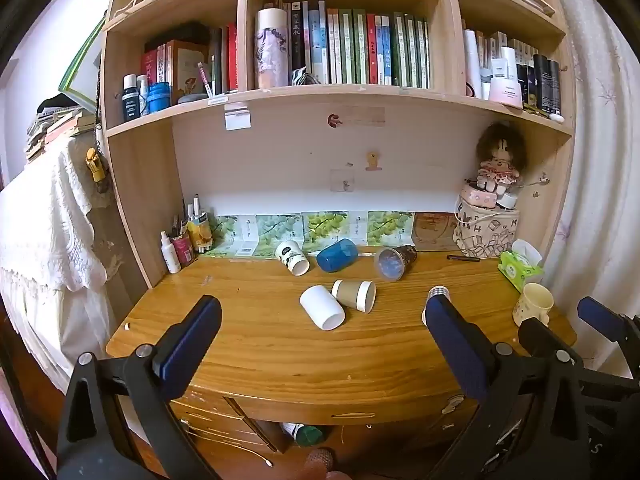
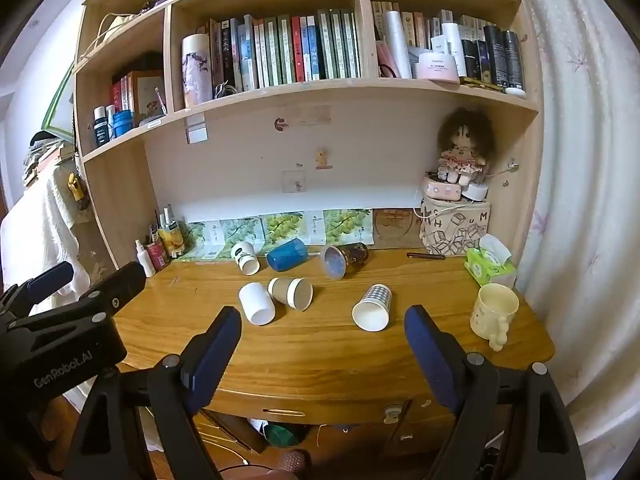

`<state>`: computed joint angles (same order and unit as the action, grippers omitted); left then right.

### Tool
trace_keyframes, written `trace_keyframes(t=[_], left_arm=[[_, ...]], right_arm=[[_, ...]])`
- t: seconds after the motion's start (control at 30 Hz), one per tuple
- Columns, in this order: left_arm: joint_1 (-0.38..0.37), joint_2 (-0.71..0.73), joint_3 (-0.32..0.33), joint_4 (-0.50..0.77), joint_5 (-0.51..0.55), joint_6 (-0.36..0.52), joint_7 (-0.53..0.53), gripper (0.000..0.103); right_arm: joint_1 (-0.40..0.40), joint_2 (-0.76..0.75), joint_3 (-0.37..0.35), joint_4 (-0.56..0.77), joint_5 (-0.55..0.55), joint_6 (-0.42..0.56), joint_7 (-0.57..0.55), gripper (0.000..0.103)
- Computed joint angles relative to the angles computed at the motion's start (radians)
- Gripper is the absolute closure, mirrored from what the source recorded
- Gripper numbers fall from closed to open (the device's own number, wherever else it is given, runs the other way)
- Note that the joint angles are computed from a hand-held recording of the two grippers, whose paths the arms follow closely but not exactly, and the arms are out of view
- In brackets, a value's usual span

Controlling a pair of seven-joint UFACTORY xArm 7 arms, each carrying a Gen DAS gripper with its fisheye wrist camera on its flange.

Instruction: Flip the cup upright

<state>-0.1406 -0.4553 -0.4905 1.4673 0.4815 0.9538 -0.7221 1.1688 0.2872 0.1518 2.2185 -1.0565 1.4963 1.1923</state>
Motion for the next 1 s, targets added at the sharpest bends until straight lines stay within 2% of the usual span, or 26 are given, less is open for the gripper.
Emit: trace_keyframes(t=[0.03, 0.07, 0.1, 0.3, 0.33, 0.37, 0.47, 0.7, 1.0], left_arm=[[-0.003, 0.001, 0.001, 0.001, -0.004, -0.001, -0.001, 0.001], [-0.005, 0.002, 0.0, 0.002, -0.007, 0.0, -0.001, 0.001], [-0.019, 0.0, 0.029, -0.006, -0.039, -0.003, 0.01, 0.001], [-0.02, -0.004, 0.054, -0.02, -0.05, -0.038, 0.032, 0.001], [-0.005, 0.005, 0.023, -0.006, -0.025, -0.028, 0.017, 0.001], [-0.005, 0.007, 0.022, -0.005, -0.023, -0.028, 0.017, 0.001], [-0.003, 0.01, 0.018, -0.005, -0.016, -0.027, 0.009, 0.001], [-0.009, 0.022, 0.021, 0.008, -0.008, -0.026, 0.007, 0.001], [-0.004, 0.038, -0.007, 0.029, 0.04, -0.016, -0.032, 0.001]], right_arm=[[0.011, 0.026, -0.001, 0.042, -0.008, 0.035, -0.032, 0.019], [0.016, 0.026, -0.008, 0.042, -0.006, 0.035, -0.031, 0.019], [0.019, 0.025, -0.014, 0.042, -0.005, 0.036, -0.029, 0.019], [0.055, 0.082, -0.058, 0.128, 0.002, 0.046, -0.06, 0.019], [0.061, 0.09, -0.067, 0.142, 0.005, 0.049, -0.065, 0.019], [0.065, 0.092, -0.075, 0.148, 0.009, 0.048, -0.067, 0.019], [0.058, 0.058, -0.08, 0.09, 0.019, 0.03, -0.054, 0.019], [0.056, 0.081, -0.077, 0.124, 0.015, 0.04, -0.064, 0.019], [0.01, 0.009, -0.046, 0.002, -0.004, -0.01, -0.026, 0.019]])
